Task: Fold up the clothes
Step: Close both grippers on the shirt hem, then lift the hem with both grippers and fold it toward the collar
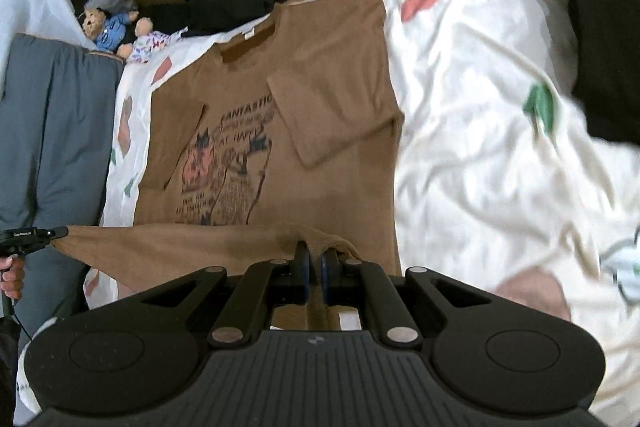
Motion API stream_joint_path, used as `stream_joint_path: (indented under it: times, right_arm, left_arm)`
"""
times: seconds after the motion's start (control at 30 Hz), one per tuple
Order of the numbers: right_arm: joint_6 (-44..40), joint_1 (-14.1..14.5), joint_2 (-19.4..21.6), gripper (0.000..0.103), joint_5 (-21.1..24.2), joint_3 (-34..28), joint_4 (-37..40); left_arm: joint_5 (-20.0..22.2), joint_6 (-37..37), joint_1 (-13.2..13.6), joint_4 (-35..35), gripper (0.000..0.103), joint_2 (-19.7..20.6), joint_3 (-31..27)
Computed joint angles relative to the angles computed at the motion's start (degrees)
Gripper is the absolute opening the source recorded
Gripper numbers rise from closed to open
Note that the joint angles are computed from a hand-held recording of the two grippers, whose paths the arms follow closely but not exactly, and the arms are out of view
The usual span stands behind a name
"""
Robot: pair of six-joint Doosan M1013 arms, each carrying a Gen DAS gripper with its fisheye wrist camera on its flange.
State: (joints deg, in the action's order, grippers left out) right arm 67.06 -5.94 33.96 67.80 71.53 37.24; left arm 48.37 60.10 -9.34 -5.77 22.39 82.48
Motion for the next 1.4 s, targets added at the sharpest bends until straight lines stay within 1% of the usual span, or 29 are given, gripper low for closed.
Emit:
stream_joint_path:
  times: [0.1,0.2,0.3,0.33,0.47,0.6,0.7,0.8,0.9,1.0,1.07,1.27,1.3,1.37,1.4]
  right_arm:
    - [1.4,0.6,2.6,0.006,0.9,-4.1,-0.9]
    - [2.8,1.3,5.1,0.006,0.9,-7.8,-1.7]
    - [4.7,1.9,8.3,0.005,2.1,-12.4,-2.1]
    - [5.0,1.9,8.7,0.005,2.3,-13.0,-2.1]
    - [6.8,2.6,13.6,0.005,4.7,-20.2,-1.4]
    - [8.4,2.9,17.0,0.005,6.2,-25.6,-1.1]
    - [9.4,2.9,19.2,0.005,6.7,-29.3,-0.7]
    - [11.4,2.9,21.4,0.005,6.6,-32.7,-1.2]
    - [13.3,2.9,23.5,0.005,7.1,-36.1,-2.4]
    - [12.9,3.1,24.8,0.006,7.8,-37.9,-3.1]
    - [12.9,3.2,25.4,0.007,8.3,-38.8,-3.9]
    - [15.6,3.1,25.9,0.01,7.9,-38.4,-3.8]
    - [15.3,3.0,25.6,0.011,7.9,-37.7,-3.6]
    - [14.8,2.9,25.2,0.018,8.1,-36.9,-3.6]
    - [14.7,2.9,25.0,0.02,8.2,-36.6,-3.6]
  left_arm:
    - [-1.3,0.8,1.1,-2.2,0.004,2.8,-2.4]
    - [-1.7,0.1,1.8,-2.9,0.004,5.4,-4.4]
    - [-1.1,0.0,2.1,-2.9,0.004,8.0,-7.1]
    - [-0.9,-0.1,2.2,-2.9,0.004,8.6,-7.9]
    - [0.3,-1.7,2.7,-2.7,0.004,11.6,-12.0]
    - [0.5,0.4,2.9,-3.1,0.004,14.2,-16.6]
    - [2.2,0.4,2.9,-2.0,0.004,16.5,-20.8]
    - [3.1,0.0,2.9,-1.0,0.004,18.7,-24.0]
    - [5.2,-1.2,3.0,-0.6,0.004,21.2,-26.8]
    - [5.8,-1.1,3.1,-0.8,0.004,22.3,-27.6]
    - [5.6,-0.8,3.3,-1.6,0.004,22.8,-27.3]
    - [4.6,4.0,3.8,-5.4,0.006,22.6,-25.4]
    - [4.5,4.6,4.0,-6.2,0.006,22.5,-25.1]
    - [4.3,5.3,4.1,-7.0,0.006,22.4,-24.6]
    - [4.2,5.7,4.2,-7.6,0.006,22.4,-24.3]
